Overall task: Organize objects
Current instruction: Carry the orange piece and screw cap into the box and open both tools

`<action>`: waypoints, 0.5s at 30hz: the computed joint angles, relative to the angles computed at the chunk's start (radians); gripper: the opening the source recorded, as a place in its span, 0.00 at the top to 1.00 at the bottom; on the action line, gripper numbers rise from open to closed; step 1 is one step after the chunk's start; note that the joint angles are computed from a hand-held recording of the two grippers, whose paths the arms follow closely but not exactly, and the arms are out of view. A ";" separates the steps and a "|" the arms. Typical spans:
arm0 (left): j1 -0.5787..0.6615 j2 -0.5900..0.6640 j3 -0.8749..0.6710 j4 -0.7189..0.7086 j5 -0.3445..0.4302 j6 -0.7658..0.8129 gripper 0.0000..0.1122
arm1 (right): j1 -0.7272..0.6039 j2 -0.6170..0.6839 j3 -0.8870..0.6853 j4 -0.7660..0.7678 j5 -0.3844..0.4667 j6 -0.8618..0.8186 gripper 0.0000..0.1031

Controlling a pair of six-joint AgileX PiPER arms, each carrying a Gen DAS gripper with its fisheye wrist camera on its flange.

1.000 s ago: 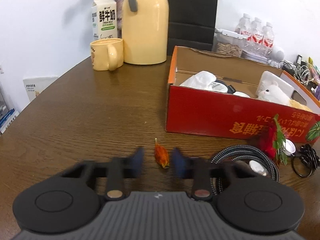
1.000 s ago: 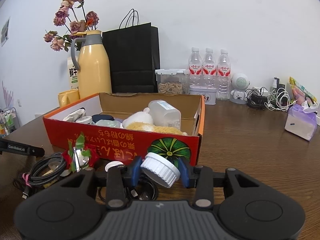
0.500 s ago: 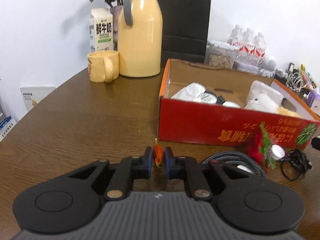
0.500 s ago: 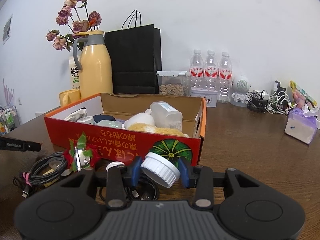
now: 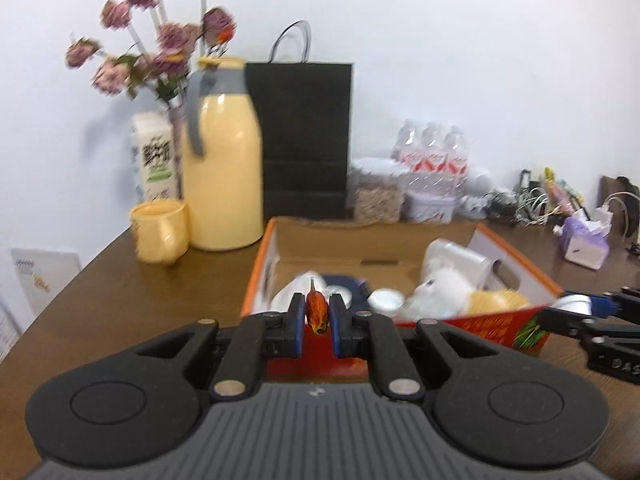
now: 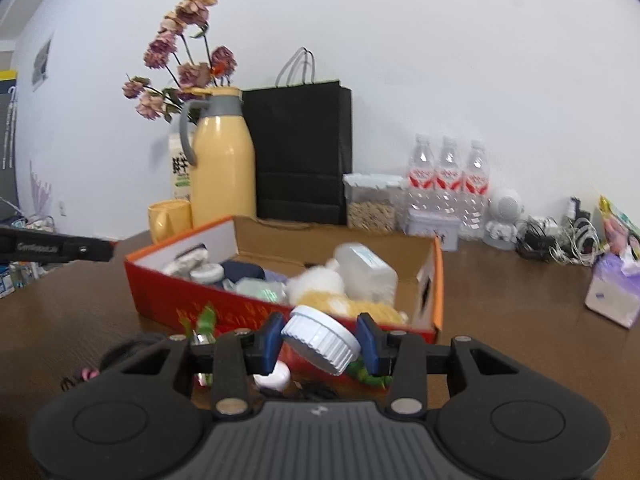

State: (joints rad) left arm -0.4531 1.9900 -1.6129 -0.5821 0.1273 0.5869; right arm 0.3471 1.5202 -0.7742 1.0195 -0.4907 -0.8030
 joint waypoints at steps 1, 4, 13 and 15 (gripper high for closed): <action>-0.009 0.009 -0.019 0.006 0.002 -0.004 0.88 | -0.001 0.006 -0.018 0.001 0.005 -0.009 0.63; -0.032 0.057 -0.103 0.064 0.016 -0.063 0.88 | -0.013 0.037 -0.092 -0.012 0.032 -0.031 0.63; -0.073 0.325 -0.566 0.492 0.183 -0.537 0.88 | -0.078 0.269 -0.411 0.038 0.133 -0.127 0.63; -0.077 0.418 -0.729 0.557 0.260 -0.616 0.88 | -0.098 0.321 -0.464 0.014 0.151 -0.082 0.63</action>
State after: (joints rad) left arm -0.5305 2.4083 -2.3416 -0.0247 0.3875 -0.0286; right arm 0.2492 1.8411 -1.2383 1.0332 -0.3401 -0.8851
